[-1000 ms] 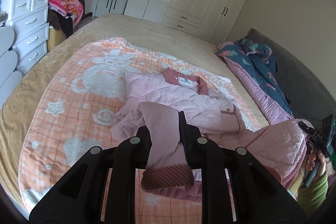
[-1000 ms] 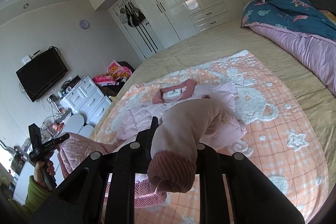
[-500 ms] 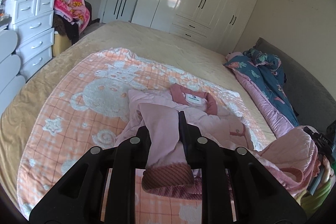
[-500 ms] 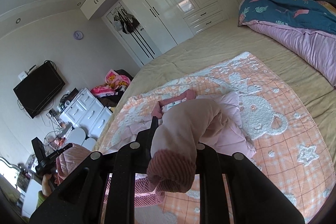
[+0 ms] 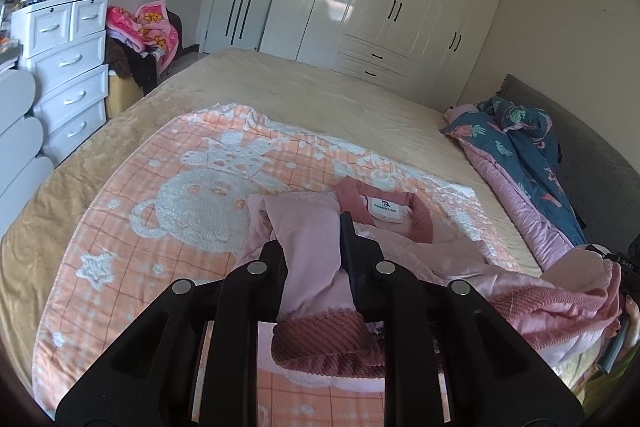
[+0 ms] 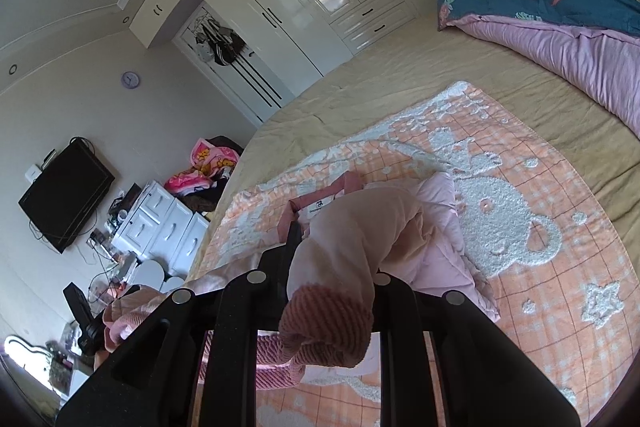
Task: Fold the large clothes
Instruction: 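Lift the hem with both tools and fold it toward the collar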
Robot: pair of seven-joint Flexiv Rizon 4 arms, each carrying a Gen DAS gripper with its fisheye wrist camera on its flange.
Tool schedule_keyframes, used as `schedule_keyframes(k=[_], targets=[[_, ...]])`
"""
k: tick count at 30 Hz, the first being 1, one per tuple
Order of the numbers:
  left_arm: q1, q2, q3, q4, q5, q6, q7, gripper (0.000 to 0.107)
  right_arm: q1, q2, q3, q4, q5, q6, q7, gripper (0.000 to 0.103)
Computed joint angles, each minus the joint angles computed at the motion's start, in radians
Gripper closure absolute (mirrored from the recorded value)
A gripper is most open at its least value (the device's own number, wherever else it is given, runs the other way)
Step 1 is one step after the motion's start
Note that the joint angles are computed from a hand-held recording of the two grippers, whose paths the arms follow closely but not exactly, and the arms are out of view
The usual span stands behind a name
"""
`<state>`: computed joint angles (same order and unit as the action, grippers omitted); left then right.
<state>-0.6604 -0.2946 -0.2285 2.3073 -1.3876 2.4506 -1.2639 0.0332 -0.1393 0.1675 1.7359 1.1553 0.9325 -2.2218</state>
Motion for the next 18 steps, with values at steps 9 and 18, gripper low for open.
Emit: schedule_keyframes(k=[9,18], targets=[[0.046,-0.045,0.020,-0.045,0.022,-0.027,0.017,0.095,0.005,-0.109,0.020,-0.098,-0.073,0.012,0.101,0.083],[0.081,-0.088,0.031,-0.092,0.026,-0.054,0.051,0.095,-0.031,-0.204,0.068,-0.188,-0.120,-0.016,0.180,0.077]])
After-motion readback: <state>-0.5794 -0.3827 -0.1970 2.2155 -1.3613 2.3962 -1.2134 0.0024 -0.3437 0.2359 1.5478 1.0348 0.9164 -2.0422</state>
